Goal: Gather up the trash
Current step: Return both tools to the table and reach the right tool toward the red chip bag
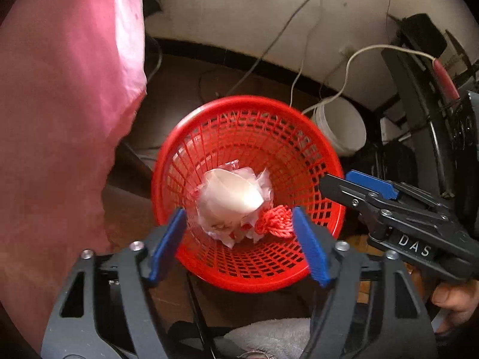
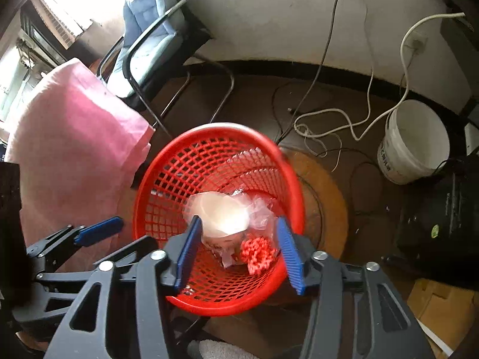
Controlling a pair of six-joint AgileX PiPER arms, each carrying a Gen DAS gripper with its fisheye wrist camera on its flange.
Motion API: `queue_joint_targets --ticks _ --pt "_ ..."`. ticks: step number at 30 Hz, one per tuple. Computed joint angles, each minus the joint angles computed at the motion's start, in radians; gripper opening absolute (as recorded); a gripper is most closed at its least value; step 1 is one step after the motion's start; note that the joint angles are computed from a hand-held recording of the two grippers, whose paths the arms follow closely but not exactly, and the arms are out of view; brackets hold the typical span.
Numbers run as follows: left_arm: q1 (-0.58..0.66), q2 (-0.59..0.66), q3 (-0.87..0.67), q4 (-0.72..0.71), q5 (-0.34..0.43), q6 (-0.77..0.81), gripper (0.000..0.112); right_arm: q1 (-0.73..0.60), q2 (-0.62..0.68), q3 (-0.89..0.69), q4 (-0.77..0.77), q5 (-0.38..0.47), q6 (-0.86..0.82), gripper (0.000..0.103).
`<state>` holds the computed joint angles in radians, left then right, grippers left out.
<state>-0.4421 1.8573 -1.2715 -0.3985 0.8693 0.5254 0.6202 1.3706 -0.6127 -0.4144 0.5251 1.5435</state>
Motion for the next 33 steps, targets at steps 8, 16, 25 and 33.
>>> queue_joint_targets --ticks 8,16,25,33 --pt "0.023 -0.140 0.027 -0.010 0.038 0.039 0.076 0.083 -0.085 -0.101 -0.113 0.202 0.094 0.057" --pt "0.089 -0.337 0.044 0.010 0.036 0.086 0.076 0.239 -0.122 -0.312 -0.300 0.523 0.182 0.076" --pt "0.485 -0.468 -0.029 -0.088 0.057 0.276 0.077 0.347 0.100 -0.690 -0.403 0.645 0.015 0.094" --pt "0.854 -0.336 -0.257 -0.155 0.100 0.343 0.083 0.325 0.500 -1.312 -0.265 0.572 -0.364 0.095"
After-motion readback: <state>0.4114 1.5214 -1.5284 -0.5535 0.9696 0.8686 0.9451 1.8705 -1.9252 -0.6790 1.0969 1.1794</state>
